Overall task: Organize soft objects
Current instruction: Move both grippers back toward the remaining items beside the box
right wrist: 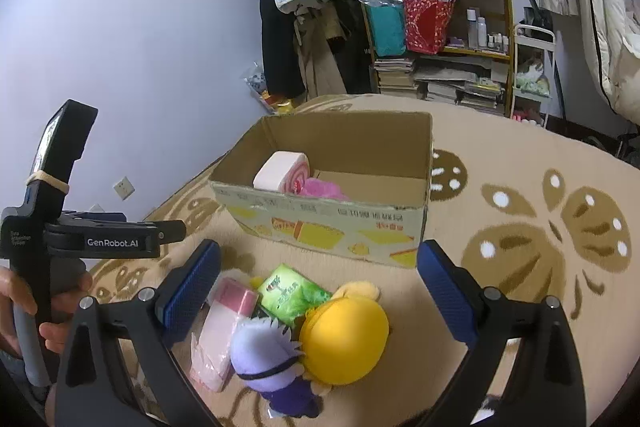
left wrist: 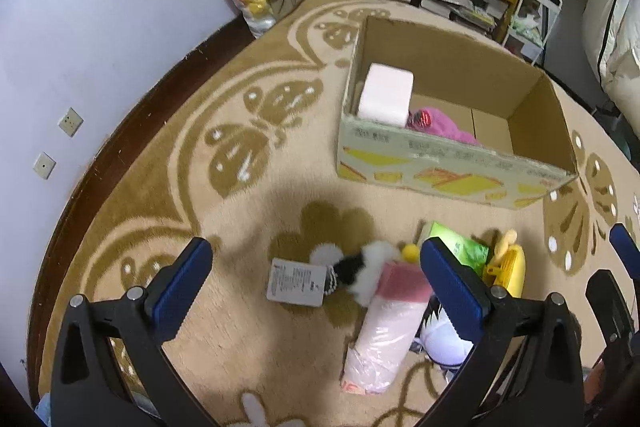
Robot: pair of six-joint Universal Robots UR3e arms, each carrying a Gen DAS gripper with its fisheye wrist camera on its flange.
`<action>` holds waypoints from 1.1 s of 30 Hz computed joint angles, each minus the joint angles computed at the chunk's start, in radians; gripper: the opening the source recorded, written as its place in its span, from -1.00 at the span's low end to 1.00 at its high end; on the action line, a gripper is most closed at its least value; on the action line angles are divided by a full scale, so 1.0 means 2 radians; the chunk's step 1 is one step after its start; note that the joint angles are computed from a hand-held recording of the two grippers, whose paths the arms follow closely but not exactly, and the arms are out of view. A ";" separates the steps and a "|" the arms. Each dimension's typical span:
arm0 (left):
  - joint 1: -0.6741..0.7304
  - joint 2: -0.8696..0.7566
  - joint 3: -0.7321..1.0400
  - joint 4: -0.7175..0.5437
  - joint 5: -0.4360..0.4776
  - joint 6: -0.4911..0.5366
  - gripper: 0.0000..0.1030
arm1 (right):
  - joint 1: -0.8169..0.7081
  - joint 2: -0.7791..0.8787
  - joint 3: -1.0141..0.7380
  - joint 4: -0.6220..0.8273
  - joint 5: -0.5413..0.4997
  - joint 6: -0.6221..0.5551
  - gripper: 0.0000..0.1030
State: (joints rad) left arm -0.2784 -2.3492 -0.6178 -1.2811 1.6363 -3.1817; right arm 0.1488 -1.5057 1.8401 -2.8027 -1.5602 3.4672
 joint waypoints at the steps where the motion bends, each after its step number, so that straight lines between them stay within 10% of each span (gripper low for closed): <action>1: -0.001 0.002 -0.005 0.000 0.002 0.001 0.99 | 0.000 0.000 0.000 0.001 -0.001 0.000 0.99; 33: -0.041 -0.103 0.145 -0.141 0.040 0.033 0.99 | 0.044 0.052 -0.001 0.044 0.017 -0.028 0.44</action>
